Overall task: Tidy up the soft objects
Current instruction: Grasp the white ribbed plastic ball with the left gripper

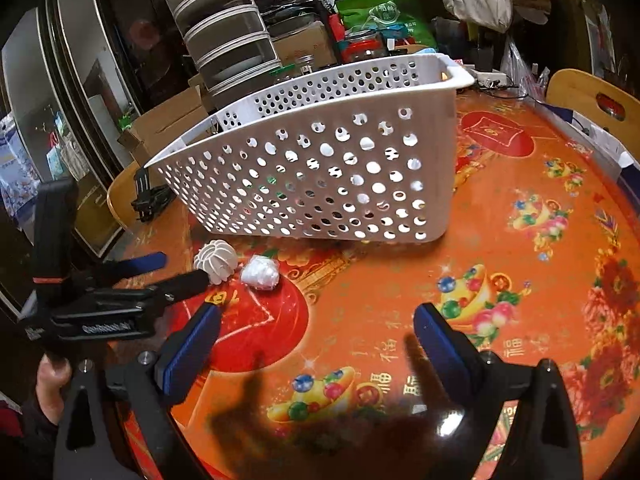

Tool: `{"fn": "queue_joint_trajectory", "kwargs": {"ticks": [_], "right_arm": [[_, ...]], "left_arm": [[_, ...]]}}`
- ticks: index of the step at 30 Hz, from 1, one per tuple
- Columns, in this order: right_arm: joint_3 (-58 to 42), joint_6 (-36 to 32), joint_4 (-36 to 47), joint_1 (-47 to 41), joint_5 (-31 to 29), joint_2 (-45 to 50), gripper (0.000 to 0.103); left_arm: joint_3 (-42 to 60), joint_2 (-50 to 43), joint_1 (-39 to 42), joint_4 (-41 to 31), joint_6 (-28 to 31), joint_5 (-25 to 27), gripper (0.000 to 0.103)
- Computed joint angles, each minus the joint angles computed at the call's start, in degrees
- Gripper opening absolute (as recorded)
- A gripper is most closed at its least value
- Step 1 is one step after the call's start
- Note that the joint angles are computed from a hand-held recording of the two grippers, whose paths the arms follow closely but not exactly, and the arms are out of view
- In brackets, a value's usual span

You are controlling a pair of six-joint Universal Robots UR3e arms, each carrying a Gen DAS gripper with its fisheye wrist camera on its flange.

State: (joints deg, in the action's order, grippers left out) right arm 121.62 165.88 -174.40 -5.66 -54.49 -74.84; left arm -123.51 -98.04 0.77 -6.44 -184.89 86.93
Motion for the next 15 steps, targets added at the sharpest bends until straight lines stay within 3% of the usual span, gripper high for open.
{"fn": "queue_joint_trajectory", "kwargs": {"ticks": [4,8,15], "right_arm": [[-1.21,0.59,-0.23,0.88,-0.73,1.18,0.097],[-2.98,0.92,0.67,1.63,-1.65,2.51,0.097],[-6.96,1.85,1.5,5.67,-4.38,5.18,0.097]], "left_arm": [[2.16,-3.26,-1.92,1.42,-0.03,1.98,0.074],[2.6,-4.42,-2.2,2.42,0.58,1.42,0.035],[-2.88,-1.13,0.14,7.76,2.56,-0.3,0.035]]}}
